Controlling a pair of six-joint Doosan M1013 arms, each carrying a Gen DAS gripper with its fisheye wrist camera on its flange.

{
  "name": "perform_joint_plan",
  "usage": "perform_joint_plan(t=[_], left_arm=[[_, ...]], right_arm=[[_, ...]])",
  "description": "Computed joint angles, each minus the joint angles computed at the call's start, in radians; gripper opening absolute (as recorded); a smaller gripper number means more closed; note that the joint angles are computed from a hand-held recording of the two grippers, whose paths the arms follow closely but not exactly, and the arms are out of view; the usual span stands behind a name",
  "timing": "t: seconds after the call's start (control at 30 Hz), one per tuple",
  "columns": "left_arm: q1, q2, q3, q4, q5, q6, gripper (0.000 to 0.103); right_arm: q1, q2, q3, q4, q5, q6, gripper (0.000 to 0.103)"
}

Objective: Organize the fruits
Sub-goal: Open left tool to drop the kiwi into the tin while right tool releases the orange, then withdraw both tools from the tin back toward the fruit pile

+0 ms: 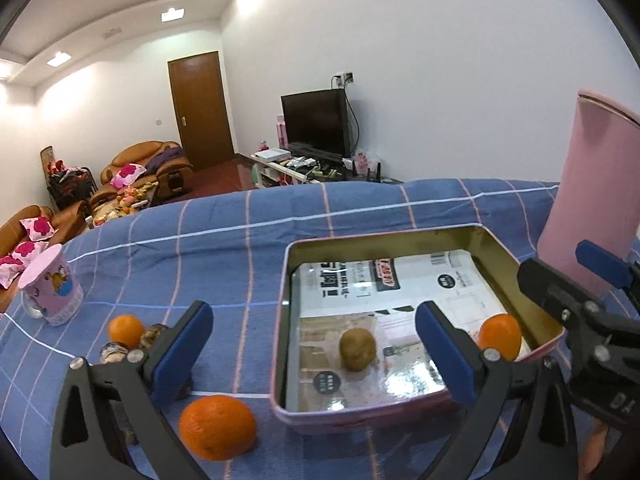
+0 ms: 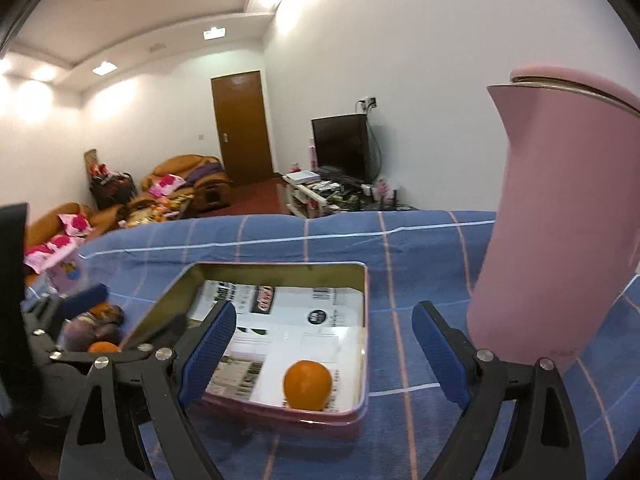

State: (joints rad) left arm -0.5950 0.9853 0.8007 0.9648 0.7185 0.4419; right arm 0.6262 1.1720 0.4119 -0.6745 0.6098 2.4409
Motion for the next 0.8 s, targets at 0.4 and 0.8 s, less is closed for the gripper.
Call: perform_joint_plan(t=[0.4, 0.8], left_arm=[[0.016, -0.058, 0.114, 0.058, 0.01, -0.095, 0.103], [0.031, -0.106, 0.207, 0.054, -0.003, -0.107, 0.103]], right_arm=[[-0.005, -0.013, 0.024, -0.021, 0.045, 0.109, 0.091], [0.029, -0.036, 0.072, -0.187, 0.061, 0.228, 0.091]])
